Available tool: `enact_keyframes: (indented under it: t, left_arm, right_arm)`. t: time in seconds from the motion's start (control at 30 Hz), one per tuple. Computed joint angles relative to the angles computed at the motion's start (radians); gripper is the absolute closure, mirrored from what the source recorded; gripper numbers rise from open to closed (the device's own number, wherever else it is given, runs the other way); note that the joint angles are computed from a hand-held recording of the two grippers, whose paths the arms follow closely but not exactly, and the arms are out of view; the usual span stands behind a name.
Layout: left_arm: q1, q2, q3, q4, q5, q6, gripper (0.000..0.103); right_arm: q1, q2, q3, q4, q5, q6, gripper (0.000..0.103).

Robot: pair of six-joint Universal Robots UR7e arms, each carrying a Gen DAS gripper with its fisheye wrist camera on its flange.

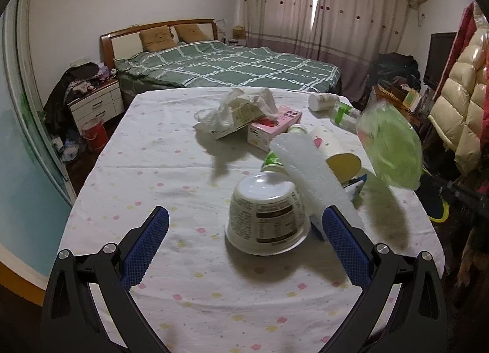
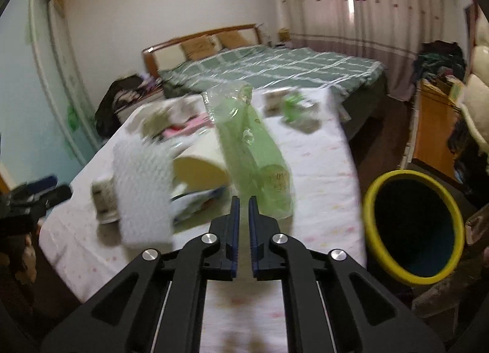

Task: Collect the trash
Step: 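Grasp the green plastic bag with the right gripper and lift it, then carry the green bag over the yellow bin and open the right gripper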

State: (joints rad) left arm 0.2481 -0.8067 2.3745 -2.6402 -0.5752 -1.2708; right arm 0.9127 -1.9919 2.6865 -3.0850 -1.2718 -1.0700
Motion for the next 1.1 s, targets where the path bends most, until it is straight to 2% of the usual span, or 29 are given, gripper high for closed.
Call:
enact_keyframes:
  t: [0.17,0.27,0.4,0.43,0.47,0.5,0.53,0.57,0.7,0.87,1.03,1.07,1.1]
  left_arm:
    - [0.008,0.034,-0.012,-0.097,-0.005,0.079,0.004]
    - [0.016,0.053,-0.036,-0.096,0.003,0.101,0.004]
    - [0.027,0.067,-0.060,-0.100,0.011,0.120,0.004]
    - [0.026,0.068,-0.063,-0.098,0.013,0.119,0.004]
    - [0.028,0.070,-0.068,-0.097,0.016,0.122,0.004]
    - [0.030,0.071,-0.071,-0.095,0.017,0.124,0.004]
    - [0.029,0.070,-0.074,-0.092,0.019,0.125,0.004]
    - [0.029,0.071,-0.077,-0.086,0.023,0.124,0.004]
    - [0.028,0.063,-0.072,-0.069,0.027,0.105,0.004]
    - [0.035,0.046,-0.048,-0.081,0.028,0.090,0.004]
    - [0.039,0.030,-0.027,-0.091,0.032,0.085,0.004]
    - [0.039,0.026,-0.021,-0.090,0.034,0.083,0.004]
    - [0.040,0.023,-0.017,-0.088,0.036,0.080,0.004]
  right_arm:
    - [-0.081,-0.019,-0.073,0.017,0.048,0.069,0.099]
    - [-0.125,-0.012,-0.122,0.055,0.082,0.101,0.099]
    - [-0.153,-0.033,-0.150,0.166,0.157,0.064,0.098]
    - [-0.134,-0.023,-0.154,0.176,0.152,0.055,0.097]
    - [-0.104,-0.003,-0.159,0.169,0.128,0.048,0.089]
    - [-0.069,0.017,-0.159,0.158,0.106,0.038,0.071]
    - [-0.035,0.036,-0.154,0.137,0.091,0.027,0.061]
    - [-0.011,0.053,-0.149,0.120,0.077,0.009,0.045]
    - [0.136,0.165,-0.175,0.086,-0.032,0.017,0.044]
    - [0.320,0.351,-0.205,-0.052,-0.191,0.029,0.041]
    - [0.431,0.537,-0.253,-0.197,-0.372,0.050,0.042]
    - [0.442,0.573,-0.269,-0.214,-0.411,0.064,0.043]
    - [0.445,0.593,-0.286,-0.199,-0.437,0.080,0.062]
